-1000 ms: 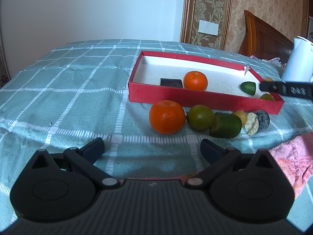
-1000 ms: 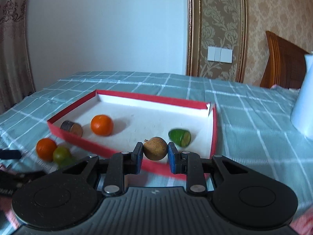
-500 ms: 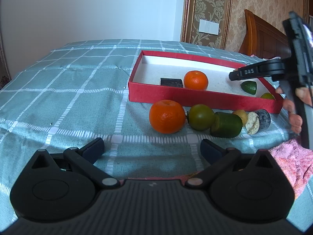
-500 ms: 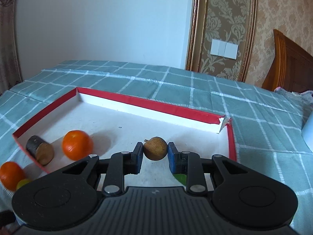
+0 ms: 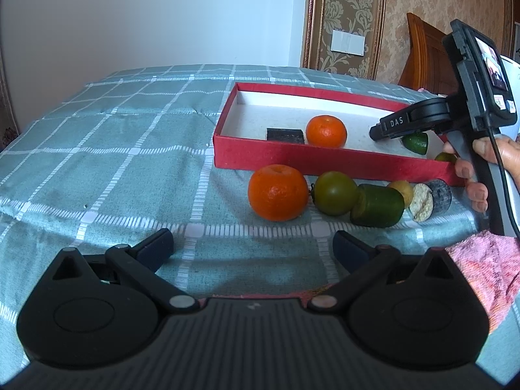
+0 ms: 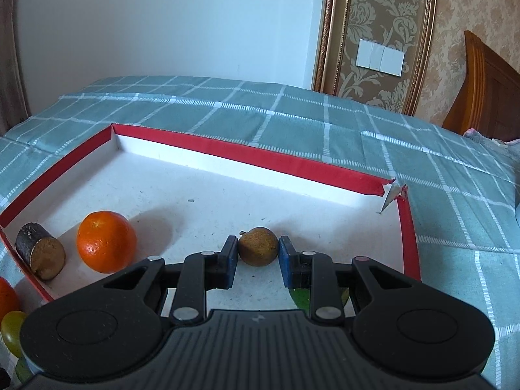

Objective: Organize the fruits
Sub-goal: 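Carry the brown fruit into the tray and open the right gripper, then grasp the second orange in front of the tray with the left gripper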

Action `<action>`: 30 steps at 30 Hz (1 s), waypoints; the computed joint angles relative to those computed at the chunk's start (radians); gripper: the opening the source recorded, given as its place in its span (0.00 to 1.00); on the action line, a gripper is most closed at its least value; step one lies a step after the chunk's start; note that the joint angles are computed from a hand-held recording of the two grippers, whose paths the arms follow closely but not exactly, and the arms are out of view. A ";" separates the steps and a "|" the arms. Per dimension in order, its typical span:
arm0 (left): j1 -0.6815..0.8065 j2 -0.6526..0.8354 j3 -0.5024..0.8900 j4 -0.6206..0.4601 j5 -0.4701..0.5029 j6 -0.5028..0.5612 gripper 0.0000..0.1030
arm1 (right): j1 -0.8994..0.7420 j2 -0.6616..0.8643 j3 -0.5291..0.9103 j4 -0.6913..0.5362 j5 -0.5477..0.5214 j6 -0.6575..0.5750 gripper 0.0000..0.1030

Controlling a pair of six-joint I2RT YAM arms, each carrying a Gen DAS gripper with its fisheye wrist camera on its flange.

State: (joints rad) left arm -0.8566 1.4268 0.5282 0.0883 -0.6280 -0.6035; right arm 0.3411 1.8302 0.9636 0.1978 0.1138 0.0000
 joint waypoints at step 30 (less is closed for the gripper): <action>0.016 0.118 0.157 -0.131 -0.086 -0.040 1.00 | -0.058 -0.325 -0.394 0.229 -0.040 0.145 0.77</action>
State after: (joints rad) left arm -0.8404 1.5444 0.6851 -0.0425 -0.7137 -0.6437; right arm 0.2828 1.5048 0.5695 0.4265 0.0736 0.1454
